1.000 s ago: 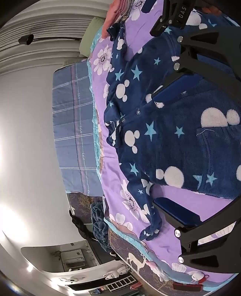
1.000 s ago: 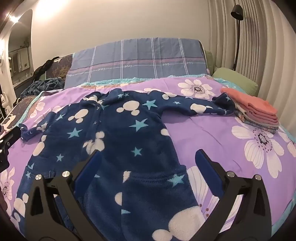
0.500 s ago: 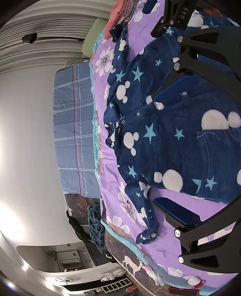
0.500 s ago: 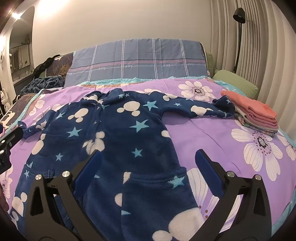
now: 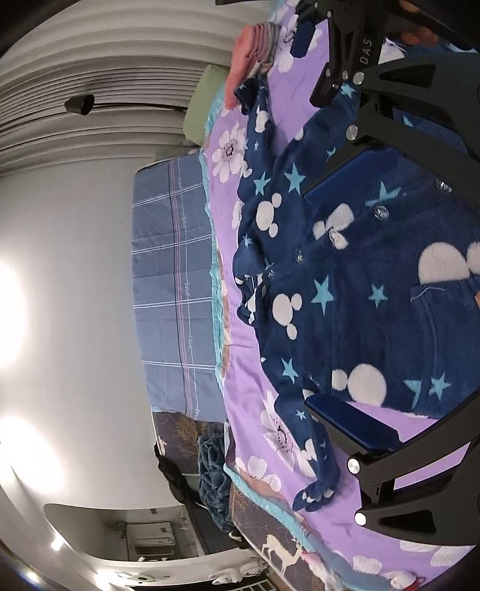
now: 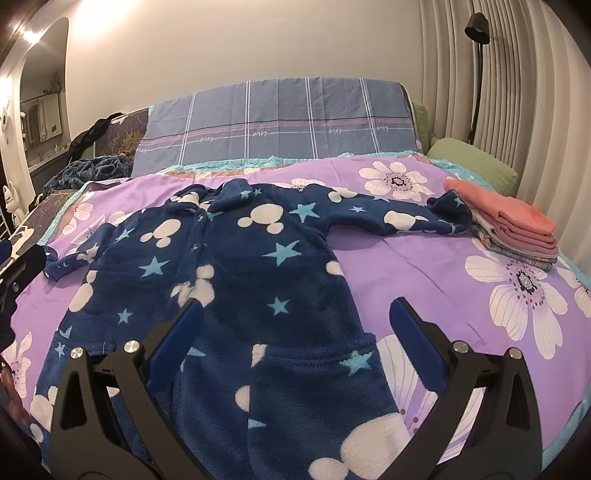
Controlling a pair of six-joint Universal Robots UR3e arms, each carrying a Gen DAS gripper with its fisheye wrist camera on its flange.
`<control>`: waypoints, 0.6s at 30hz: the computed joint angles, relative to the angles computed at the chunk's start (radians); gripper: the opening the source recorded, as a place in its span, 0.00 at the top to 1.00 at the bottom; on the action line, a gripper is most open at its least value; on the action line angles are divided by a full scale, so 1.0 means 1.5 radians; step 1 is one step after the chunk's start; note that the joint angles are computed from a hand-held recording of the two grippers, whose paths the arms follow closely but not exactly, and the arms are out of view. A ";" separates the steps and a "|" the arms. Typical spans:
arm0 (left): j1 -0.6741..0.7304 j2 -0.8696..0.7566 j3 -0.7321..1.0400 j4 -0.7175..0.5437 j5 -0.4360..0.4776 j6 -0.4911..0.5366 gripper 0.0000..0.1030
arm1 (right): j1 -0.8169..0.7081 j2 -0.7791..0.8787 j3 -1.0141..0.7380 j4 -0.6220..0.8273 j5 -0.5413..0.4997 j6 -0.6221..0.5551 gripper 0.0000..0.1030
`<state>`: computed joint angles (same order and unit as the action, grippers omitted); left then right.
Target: Fold small clothes
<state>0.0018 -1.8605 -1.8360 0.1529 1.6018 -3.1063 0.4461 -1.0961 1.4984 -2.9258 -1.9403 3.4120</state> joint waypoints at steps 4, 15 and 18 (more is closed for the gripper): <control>-0.006 -0.002 0.004 -0.011 0.012 0.007 0.01 | 0.002 0.000 -0.004 0.000 -0.001 -0.002 0.02; 0.015 0.020 0.021 -0.115 -0.016 -0.002 0.01 | 0.006 0.001 -0.007 0.001 -0.001 -0.001 0.02; 0.022 0.022 0.020 -0.125 -0.032 -0.006 0.01 | 0.006 0.002 -0.010 0.006 0.000 0.002 0.02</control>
